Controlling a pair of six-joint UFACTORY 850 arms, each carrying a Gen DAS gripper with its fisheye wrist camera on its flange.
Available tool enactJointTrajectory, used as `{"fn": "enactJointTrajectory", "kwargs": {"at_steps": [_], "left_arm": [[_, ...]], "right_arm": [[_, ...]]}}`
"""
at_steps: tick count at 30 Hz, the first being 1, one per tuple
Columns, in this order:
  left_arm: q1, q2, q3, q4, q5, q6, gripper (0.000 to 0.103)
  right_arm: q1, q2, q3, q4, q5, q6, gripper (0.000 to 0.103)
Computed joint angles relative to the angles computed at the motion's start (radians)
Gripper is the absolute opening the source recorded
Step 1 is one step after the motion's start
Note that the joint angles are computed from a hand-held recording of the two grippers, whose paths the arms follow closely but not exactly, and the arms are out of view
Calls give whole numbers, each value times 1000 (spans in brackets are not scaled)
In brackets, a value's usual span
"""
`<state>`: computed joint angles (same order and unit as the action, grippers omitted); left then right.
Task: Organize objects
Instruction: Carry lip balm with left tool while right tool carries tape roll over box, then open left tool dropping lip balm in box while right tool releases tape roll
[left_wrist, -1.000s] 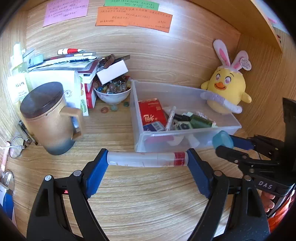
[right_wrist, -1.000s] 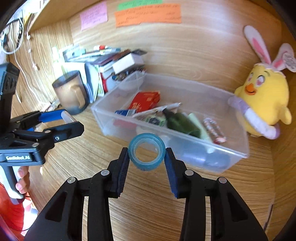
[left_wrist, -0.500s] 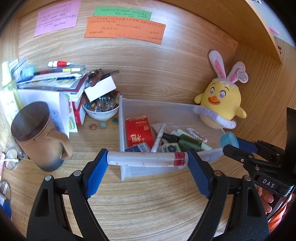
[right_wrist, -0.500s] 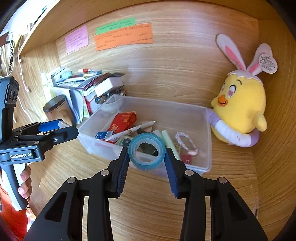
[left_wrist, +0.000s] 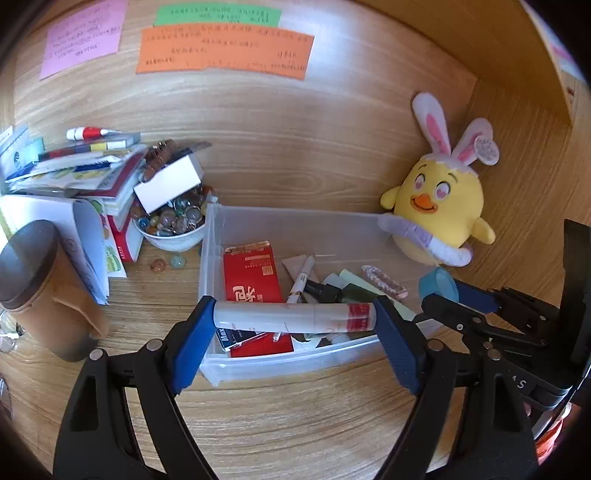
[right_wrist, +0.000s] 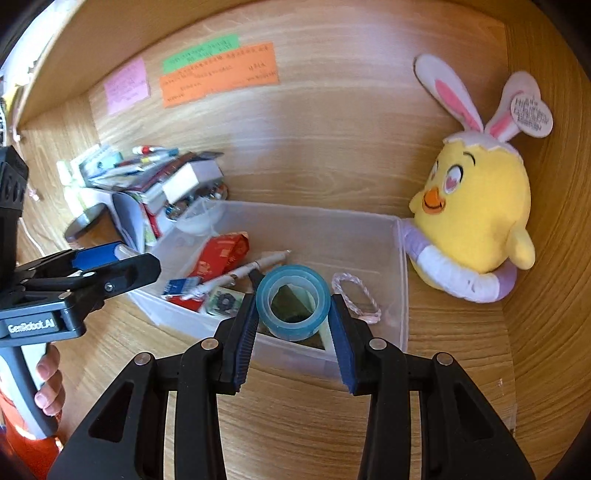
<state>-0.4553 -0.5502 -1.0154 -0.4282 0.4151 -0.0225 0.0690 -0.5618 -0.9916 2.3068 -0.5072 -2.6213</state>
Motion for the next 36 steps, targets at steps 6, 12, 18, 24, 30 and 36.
{"fn": "enactJointTrajectory", "kwargs": {"at_steps": [6,12,18,24,30,36], "left_arm": [[4,-40,-47,-32,-31,43,84],[6,-82,-96,-67,-74,89,84],[15,-105,-122,-16,-113,41,86],[12,-94,-109,1,-105,17,87],[4,-53,-66,32,-64,-19,88],[-29,-1,-4,-100,31,114,88]], "right_arm": [[-4,-50,-55,-33,40,67,35],[0,-91,-101,-82,71,138,35],[5,-98,-104,-69,73,119,36],[-4,-93,-105,-157,61,203,46],[-9,-60,-74,-147,38,174,46],[-25,-8,-17,-94,-3,103,48]]}}
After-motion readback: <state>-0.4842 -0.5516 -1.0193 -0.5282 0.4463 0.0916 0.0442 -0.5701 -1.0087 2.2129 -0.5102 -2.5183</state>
